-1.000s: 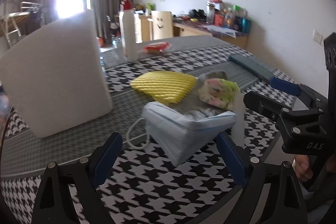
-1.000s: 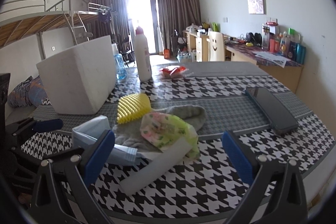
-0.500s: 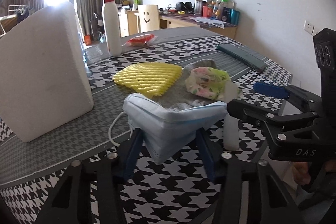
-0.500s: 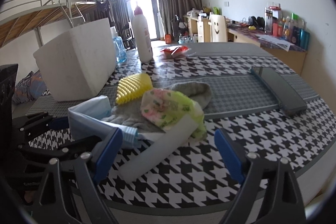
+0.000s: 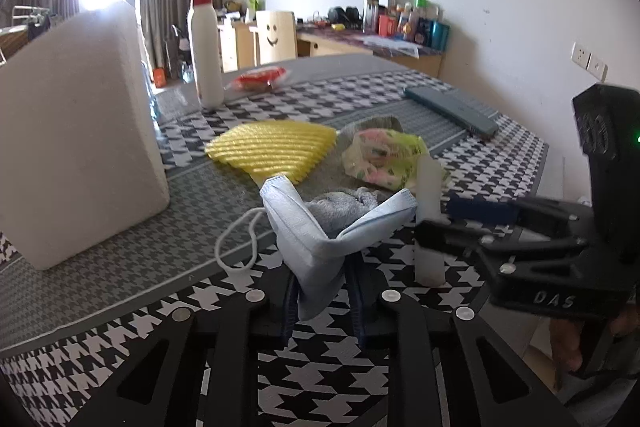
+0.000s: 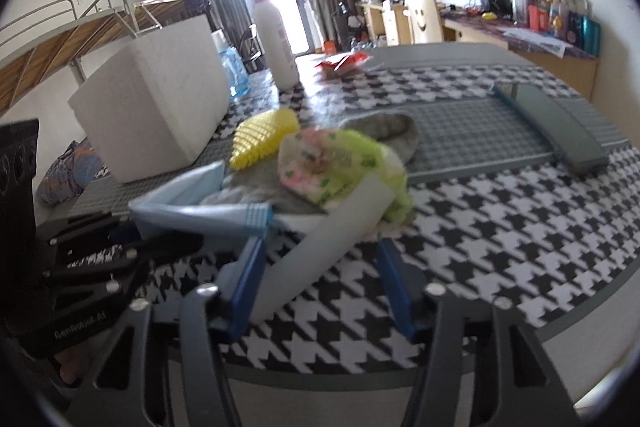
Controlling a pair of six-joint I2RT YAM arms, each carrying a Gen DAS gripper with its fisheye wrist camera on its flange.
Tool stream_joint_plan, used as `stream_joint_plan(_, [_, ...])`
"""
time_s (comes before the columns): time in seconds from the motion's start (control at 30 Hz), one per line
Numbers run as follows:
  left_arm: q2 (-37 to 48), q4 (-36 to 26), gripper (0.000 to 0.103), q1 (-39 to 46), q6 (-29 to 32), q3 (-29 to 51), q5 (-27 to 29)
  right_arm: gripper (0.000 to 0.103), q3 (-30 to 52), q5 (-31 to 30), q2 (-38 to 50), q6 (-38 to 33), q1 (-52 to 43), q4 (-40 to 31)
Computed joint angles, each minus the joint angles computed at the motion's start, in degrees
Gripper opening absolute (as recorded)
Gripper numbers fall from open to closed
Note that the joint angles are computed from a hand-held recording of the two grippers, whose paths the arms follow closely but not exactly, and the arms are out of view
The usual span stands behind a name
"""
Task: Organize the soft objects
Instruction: 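Grasp the blue face mask with the left tool while the right tool grasps the white tube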
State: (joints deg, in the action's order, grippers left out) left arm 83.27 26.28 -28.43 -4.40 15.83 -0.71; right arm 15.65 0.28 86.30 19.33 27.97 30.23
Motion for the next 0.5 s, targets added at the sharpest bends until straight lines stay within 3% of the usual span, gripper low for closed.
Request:
stream_joint_plan(0.37, [-7.8, -1.3, 0.022, -0.6, -1.6, -4.3, -0.7, 0.018, -0.1, 1.0, -2.8, 2.3, 3.0, -3.9])
stream_joint_plan(0.5, [-8.5, -1.4, 0.018, -0.8, -2.2, -4.8, -0.8, 0.011, -0.4, 1.6, -3.7, 2.7, 3.7, -4.9])
